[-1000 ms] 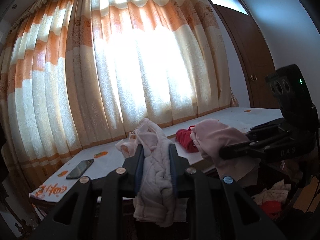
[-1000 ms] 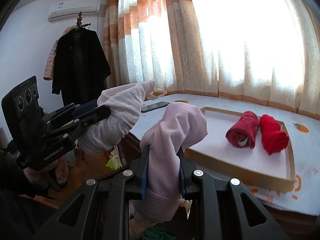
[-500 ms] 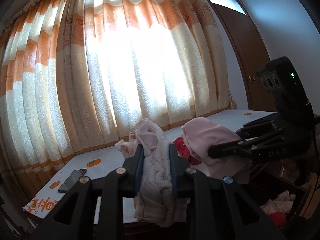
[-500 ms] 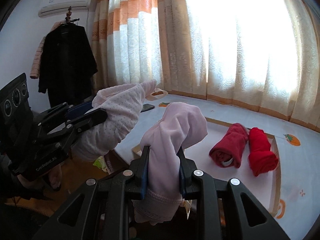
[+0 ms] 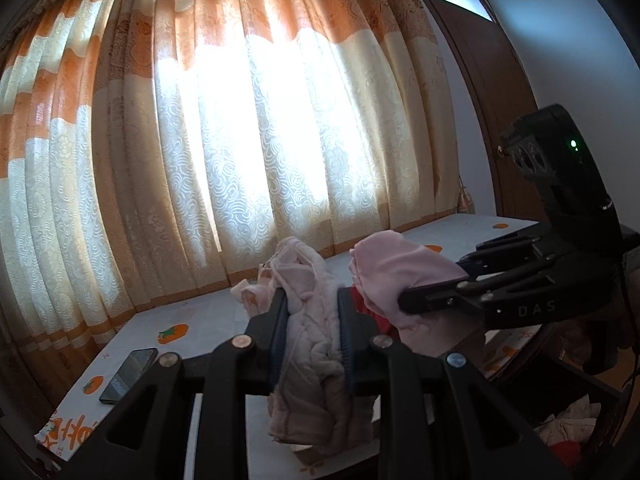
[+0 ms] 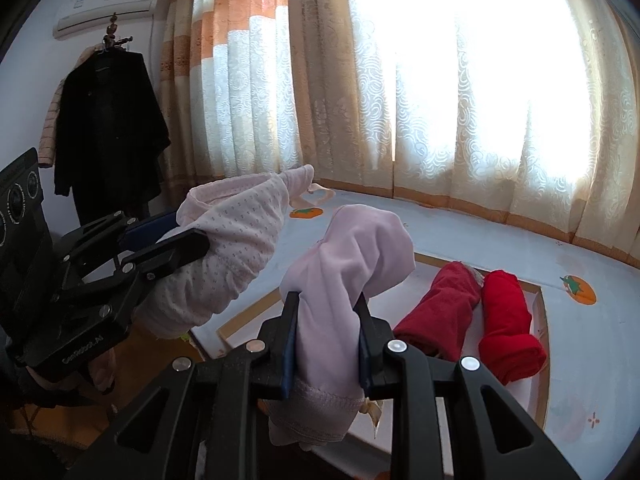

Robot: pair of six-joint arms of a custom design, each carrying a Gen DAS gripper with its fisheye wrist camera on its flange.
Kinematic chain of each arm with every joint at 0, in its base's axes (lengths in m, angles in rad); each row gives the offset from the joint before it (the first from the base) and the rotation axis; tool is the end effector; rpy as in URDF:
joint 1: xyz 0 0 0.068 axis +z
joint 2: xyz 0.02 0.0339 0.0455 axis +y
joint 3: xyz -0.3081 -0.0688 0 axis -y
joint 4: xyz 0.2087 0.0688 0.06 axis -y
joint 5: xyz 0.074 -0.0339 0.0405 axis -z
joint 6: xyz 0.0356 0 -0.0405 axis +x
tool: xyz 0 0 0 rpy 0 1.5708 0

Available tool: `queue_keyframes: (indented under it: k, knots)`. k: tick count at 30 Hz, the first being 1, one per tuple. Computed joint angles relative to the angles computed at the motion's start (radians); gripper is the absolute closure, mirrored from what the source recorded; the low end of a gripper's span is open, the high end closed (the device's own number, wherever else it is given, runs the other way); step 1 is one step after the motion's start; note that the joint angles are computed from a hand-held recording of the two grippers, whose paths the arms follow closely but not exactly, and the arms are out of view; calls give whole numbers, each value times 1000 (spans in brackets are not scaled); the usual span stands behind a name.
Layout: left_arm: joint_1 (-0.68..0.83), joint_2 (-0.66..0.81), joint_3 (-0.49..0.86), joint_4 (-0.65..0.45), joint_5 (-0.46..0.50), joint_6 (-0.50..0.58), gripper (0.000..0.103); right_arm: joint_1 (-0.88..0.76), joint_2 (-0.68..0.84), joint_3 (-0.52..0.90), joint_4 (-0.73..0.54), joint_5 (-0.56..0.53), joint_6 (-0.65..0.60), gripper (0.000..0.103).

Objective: Take underwear out of drawer
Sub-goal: 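Carry both pink garments over the cream tray beside the red garments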

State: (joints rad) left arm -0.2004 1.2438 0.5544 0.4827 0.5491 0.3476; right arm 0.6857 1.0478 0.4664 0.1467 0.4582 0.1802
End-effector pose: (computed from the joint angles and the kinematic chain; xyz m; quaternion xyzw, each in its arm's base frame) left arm 0.2142 -0.0625 0.2974 0.3667 0.6731 -0.1653 0.6206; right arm 0.1412 0.0952 0.2713 -0.0870 0.8254 0.0460 0.5559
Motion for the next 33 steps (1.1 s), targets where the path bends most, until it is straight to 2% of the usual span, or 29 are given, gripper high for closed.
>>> queue_keyframes:
  k: [12, 21, 33]
  knots:
    - [-75, 168, 196, -135, -67, -10, 81, -212, 100, 93, 9, -172, -47, 77]
    - [-108, 300, 346, -241, -114, -12, 81, -292, 220, 188, -22, -225, -66, 76]
    - [-140, 462, 588, -474, -140, -43, 81, -399, 387, 353, -123, -301, -50, 76]
